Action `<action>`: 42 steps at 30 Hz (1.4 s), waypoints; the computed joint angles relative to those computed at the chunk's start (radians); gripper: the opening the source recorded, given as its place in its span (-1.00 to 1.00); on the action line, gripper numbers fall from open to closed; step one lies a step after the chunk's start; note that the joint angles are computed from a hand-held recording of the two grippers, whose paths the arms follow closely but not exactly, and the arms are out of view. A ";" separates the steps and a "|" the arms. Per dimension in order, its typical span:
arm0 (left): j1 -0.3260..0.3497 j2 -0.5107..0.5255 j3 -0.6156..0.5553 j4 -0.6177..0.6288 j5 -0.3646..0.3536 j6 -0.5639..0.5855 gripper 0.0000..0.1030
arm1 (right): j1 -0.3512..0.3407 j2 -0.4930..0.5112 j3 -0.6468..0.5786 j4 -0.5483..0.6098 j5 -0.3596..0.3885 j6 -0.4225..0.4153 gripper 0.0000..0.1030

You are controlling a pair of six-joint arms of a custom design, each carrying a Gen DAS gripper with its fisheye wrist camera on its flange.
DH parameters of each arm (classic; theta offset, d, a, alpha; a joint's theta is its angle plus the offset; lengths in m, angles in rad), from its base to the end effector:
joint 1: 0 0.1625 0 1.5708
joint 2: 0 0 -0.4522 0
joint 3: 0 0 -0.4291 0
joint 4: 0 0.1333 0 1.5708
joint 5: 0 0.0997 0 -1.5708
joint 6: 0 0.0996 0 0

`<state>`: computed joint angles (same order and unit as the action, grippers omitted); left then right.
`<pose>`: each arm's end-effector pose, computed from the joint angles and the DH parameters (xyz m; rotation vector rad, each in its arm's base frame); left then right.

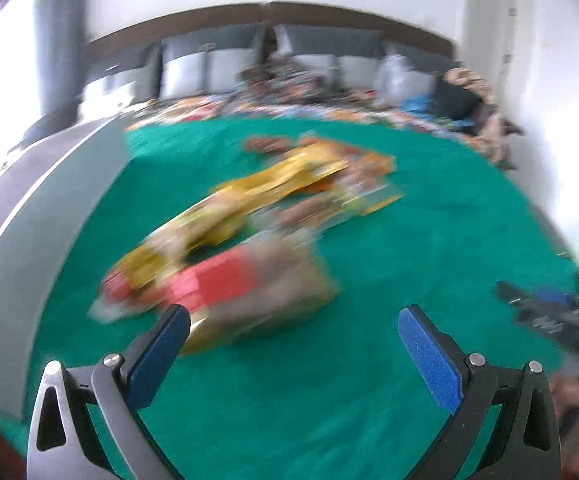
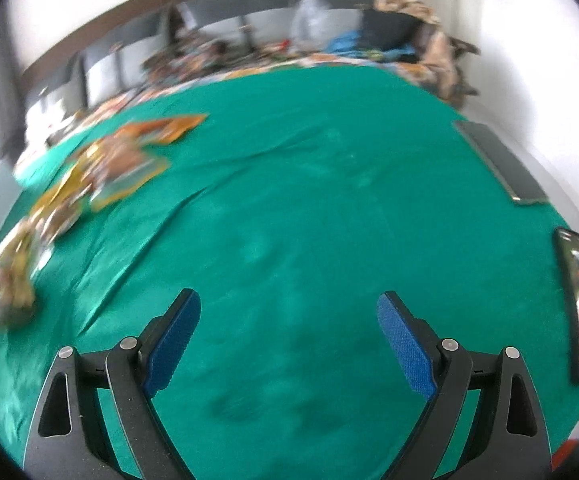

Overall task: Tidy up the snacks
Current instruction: 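Move both tools toward the pile of loose snack packets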

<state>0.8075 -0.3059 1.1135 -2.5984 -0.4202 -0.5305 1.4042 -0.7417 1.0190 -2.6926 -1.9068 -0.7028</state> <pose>-0.4145 -0.7576 -0.0293 0.0960 2.1369 -1.0219 -0.0473 -0.8871 0.3626 0.4551 -2.3402 0.7989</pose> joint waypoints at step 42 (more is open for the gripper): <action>0.059 -0.228 0.284 0.307 -0.131 -0.288 1.00 | 0.027 -0.026 0.195 -0.124 -0.025 -0.090 0.82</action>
<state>0.8665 -0.5342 1.3977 -2.2918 -0.5515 -0.8190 1.4312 -0.7677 1.2142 -2.8164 -1.9320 -0.7931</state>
